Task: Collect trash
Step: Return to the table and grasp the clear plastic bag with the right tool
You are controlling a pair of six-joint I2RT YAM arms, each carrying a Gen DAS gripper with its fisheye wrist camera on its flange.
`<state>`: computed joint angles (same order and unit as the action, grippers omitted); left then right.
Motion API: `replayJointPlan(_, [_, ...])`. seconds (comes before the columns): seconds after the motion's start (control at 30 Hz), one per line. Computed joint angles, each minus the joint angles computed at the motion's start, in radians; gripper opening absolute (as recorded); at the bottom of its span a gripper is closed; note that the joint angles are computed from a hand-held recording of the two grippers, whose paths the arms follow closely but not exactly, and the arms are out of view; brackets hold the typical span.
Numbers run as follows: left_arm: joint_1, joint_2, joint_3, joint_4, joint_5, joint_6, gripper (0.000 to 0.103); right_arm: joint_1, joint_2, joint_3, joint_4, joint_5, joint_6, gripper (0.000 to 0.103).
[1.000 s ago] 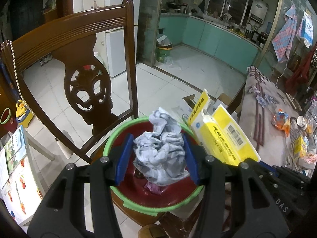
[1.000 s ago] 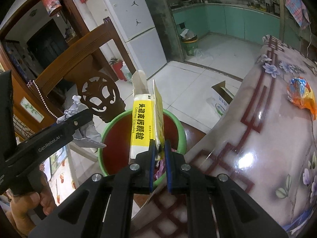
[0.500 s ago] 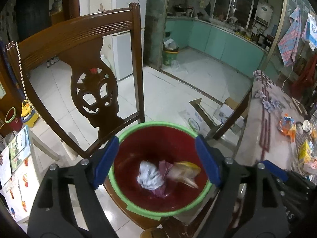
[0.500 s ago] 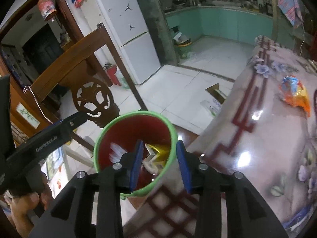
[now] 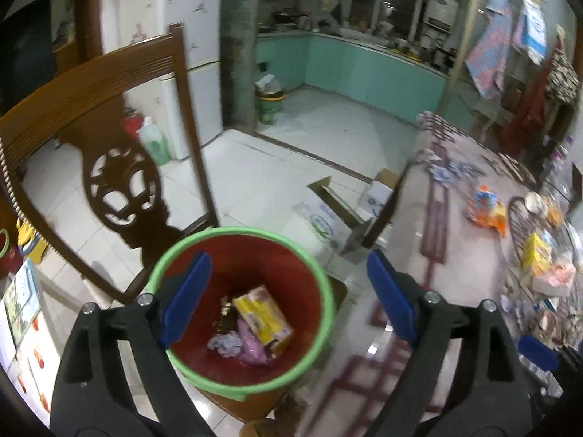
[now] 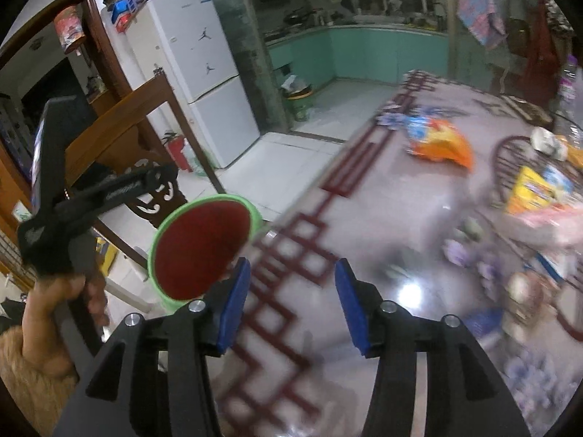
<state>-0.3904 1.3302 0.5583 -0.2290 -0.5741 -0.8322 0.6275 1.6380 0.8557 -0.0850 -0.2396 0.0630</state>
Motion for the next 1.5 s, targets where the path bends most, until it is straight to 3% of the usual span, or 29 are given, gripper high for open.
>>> replayJointPlan(0.1, [-0.069, 0.056, 0.056, 0.017, -0.011, 0.008, 0.088, -0.074, -0.095, -0.081, -0.030, -0.004, -0.042, 0.049])
replayJointPlan(0.23, [-0.157, 0.131, 0.136, 0.048, -0.002, 0.023, 0.091, -0.250, -0.204, -0.149, -0.117, -0.006, -0.144, 0.058])
replayJointPlan(0.4, [-0.241, 0.236, 0.247, 0.080, 0.023, 0.054, 0.094, -0.635, -0.325, -0.196, -0.231, -0.102, -0.191, 0.081])
replayJointPlan(0.5, [-0.290, 0.323, 0.336, 0.092, 0.052, 0.079, 0.095, -0.815, -0.333, -0.233, -0.237, -0.117, -0.207, 0.087])
replayJointPlan(0.67, [-0.368, 0.480, 0.499, 0.094, 0.108, 0.129, 0.098, -0.982, -0.205, -0.261, -0.226, -0.145, -0.237, 0.087])
replayJointPlan(1.03, [-0.424, 0.776, 0.818, 0.024, 0.248, 0.162, 0.098, -0.966, -0.006, -0.198, -0.211, -0.216, -0.215, 0.088])
replayJointPlan(1.2, [-0.421, 0.863, 0.915, 0.021, 0.290, 0.170, 0.098, -0.932, -0.025, -0.220, -0.165, -0.167, -0.251, 0.071])
replayJointPlan(1.37, [-0.408, 0.959, 1.021, -0.049, 0.355, 0.170, 0.098, -0.958, -0.035, -0.229, -0.146, -0.225, -0.256, 0.069])
replayJointPlan(1.5, [-0.388, 0.981, 1.016, -0.039, 0.415, 0.131, 0.098, -0.986, -0.078, -0.244, -0.106, -0.263, -0.228, 0.069])
